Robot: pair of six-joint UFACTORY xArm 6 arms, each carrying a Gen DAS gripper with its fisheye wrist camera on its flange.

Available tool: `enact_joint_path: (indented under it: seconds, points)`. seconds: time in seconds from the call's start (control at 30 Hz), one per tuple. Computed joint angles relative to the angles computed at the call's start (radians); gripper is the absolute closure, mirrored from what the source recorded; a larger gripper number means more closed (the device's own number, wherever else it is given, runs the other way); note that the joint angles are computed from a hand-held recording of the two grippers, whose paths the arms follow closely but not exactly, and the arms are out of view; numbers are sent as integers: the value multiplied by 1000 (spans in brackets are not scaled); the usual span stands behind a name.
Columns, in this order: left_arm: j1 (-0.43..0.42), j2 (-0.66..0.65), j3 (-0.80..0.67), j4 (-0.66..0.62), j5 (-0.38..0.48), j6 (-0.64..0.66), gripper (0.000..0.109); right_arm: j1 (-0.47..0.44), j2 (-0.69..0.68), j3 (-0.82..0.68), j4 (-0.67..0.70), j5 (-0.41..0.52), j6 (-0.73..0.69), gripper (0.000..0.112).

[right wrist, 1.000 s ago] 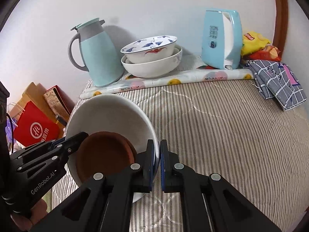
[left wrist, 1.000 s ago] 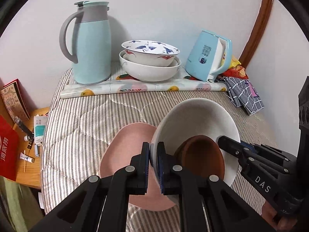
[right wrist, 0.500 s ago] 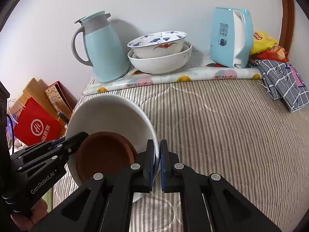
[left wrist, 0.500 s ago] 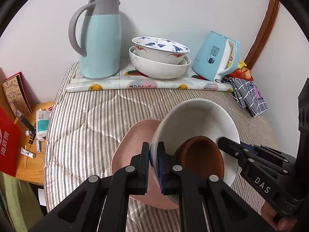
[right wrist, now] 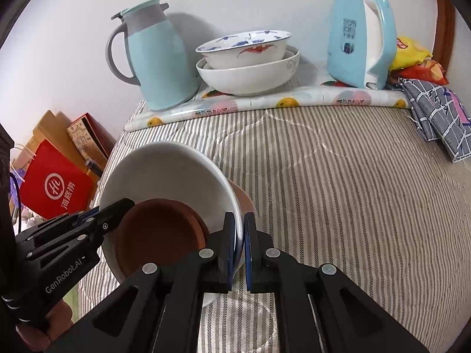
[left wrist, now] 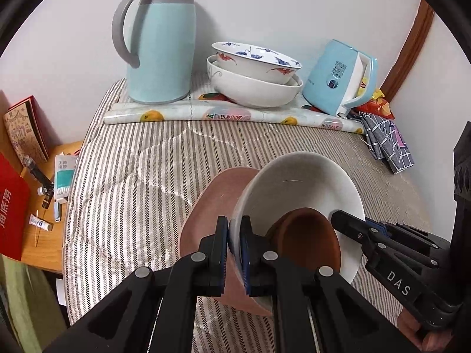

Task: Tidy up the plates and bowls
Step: 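Lower the white bowl onto the pink plate and open both grippers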

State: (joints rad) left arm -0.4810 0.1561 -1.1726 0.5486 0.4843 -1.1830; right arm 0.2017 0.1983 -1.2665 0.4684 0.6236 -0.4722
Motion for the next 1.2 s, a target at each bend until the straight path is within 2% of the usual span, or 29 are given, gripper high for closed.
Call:
enact_joint_path:
  seconds: [0.63,0.93,1.2]
  points:
    - [28,23,7,-71,-10,63,99,19,69,-60,-51,37,39,106]
    - [37,42,-17,-120,-10,112,97,15,110,-116,-62,85,50,106]
    - [44,55,-26,-150,-19,143,95,16,126,-132,-69,79,53,105]
